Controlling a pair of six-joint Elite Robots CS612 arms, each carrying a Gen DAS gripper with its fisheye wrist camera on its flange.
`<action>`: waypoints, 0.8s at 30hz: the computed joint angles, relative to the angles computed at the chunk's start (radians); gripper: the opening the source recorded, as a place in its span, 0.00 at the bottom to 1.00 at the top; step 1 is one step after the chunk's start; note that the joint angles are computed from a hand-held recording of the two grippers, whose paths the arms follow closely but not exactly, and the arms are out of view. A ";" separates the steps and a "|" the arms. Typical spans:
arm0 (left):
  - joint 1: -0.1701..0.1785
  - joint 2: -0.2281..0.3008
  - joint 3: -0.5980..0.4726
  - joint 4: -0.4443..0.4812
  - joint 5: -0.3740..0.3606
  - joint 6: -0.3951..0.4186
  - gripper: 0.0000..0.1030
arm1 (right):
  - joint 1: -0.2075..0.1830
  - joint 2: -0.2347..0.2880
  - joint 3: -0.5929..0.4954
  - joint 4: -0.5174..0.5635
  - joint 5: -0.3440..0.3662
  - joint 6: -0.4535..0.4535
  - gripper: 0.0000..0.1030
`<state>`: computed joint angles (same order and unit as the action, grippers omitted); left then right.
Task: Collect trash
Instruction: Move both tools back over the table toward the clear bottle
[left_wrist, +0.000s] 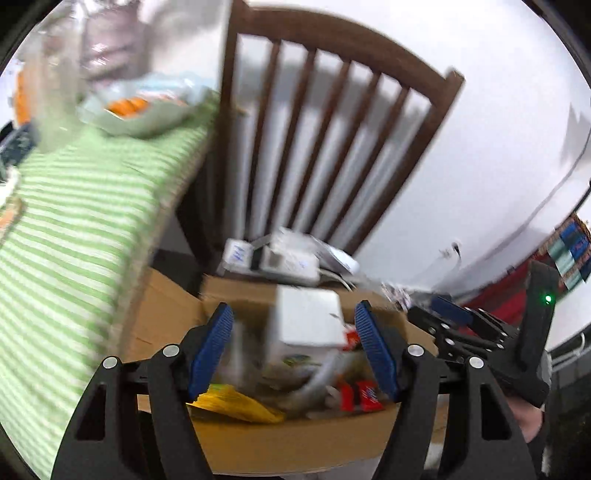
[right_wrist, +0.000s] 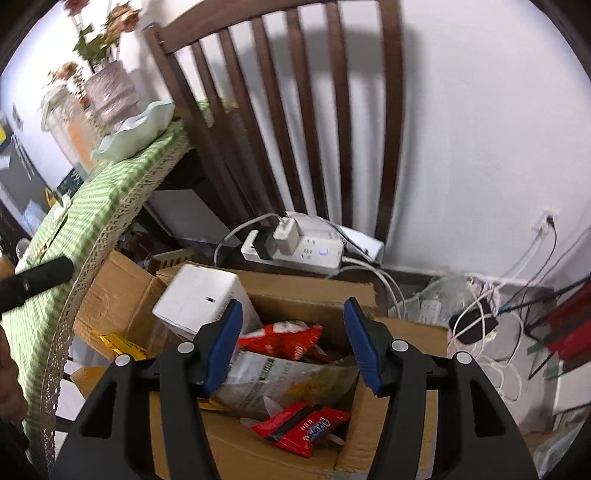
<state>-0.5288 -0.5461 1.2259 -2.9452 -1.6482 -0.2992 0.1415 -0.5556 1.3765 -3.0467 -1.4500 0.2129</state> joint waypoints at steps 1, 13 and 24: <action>0.002 -0.007 0.012 -0.020 0.014 -0.004 0.69 | 0.007 -0.002 -0.005 -0.005 -0.008 -0.009 0.54; 0.098 -0.110 0.171 -0.257 0.181 -0.071 0.77 | 0.090 0.030 -0.153 0.002 -0.013 -0.131 0.54; 0.200 -0.104 0.139 -0.332 0.260 -0.085 0.90 | 0.155 0.081 -0.324 0.007 -0.001 -0.220 0.60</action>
